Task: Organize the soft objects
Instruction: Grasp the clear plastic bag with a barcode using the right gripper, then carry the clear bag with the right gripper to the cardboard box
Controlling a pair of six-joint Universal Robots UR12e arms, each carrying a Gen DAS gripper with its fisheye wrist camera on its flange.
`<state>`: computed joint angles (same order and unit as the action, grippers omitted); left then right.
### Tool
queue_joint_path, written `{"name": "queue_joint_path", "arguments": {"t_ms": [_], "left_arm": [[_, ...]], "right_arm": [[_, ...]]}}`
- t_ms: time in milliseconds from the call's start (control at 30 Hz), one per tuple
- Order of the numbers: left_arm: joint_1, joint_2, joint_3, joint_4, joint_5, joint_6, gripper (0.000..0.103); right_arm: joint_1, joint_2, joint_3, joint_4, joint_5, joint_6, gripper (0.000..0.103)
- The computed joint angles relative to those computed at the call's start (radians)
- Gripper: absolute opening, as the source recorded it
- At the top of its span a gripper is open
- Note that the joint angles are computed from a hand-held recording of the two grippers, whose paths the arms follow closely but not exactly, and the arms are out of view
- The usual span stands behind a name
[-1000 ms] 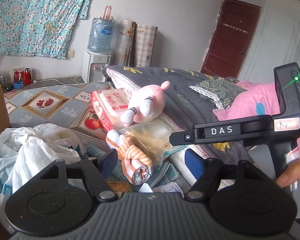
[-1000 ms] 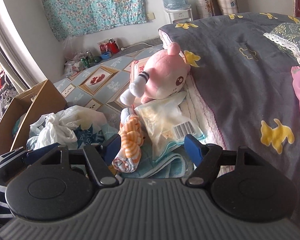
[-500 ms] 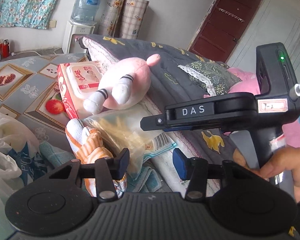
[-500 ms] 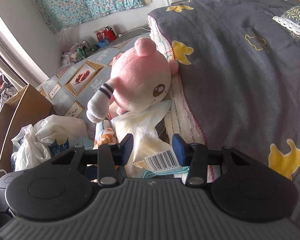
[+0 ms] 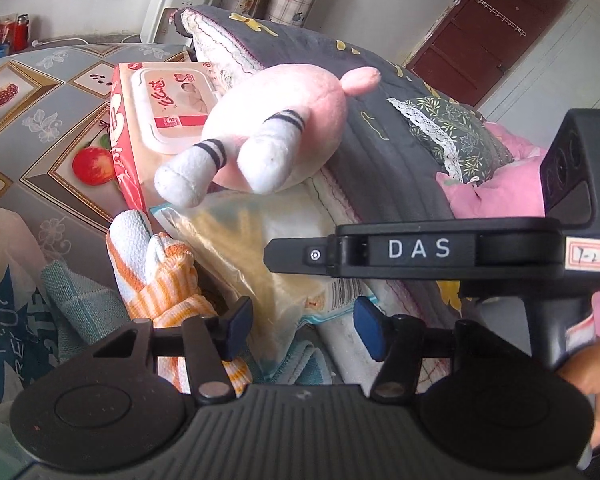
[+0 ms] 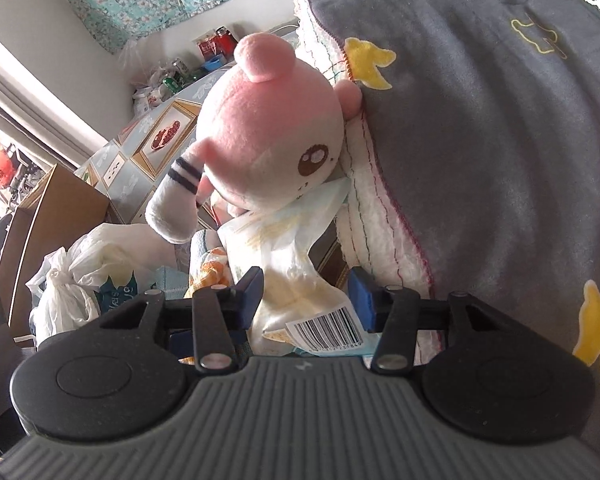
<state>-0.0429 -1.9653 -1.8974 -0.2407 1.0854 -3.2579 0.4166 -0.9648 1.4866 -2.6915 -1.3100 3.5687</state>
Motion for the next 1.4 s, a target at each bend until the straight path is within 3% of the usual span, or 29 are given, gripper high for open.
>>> {"name": "queue_joint_path", "arguments": {"t_ms": [133,267,733,1167,1400], "left_arm": [[0.002,0.002,0.002,0.007,-0.009,-0.014,0.057],[0.004,0.020,-0.011,0.006,-0.022,-0.006,0.057],[0.046,0.131,-0.103,0.069,-0.090,-0.022,0.057],[0.092,0.255,-0.204,0.219,-0.097,-0.021,0.058],[0.129,0.318,-0.249,0.276,-0.077,-0.029,0.057]], "right_arm": [[0.000,-0.008,0.015,-0.027,0.021,0.031,0.033],[0.007,-0.026,0.033,-0.046,0.016,0.051,0.029],[0.009,-0.112,0.131,-0.187,0.093,0.215,0.027],[0.060,-0.175,0.152,-0.306,0.067,0.213,0.026],[0.092,-0.171,0.110,-0.330,0.085,0.196,0.026]]}}
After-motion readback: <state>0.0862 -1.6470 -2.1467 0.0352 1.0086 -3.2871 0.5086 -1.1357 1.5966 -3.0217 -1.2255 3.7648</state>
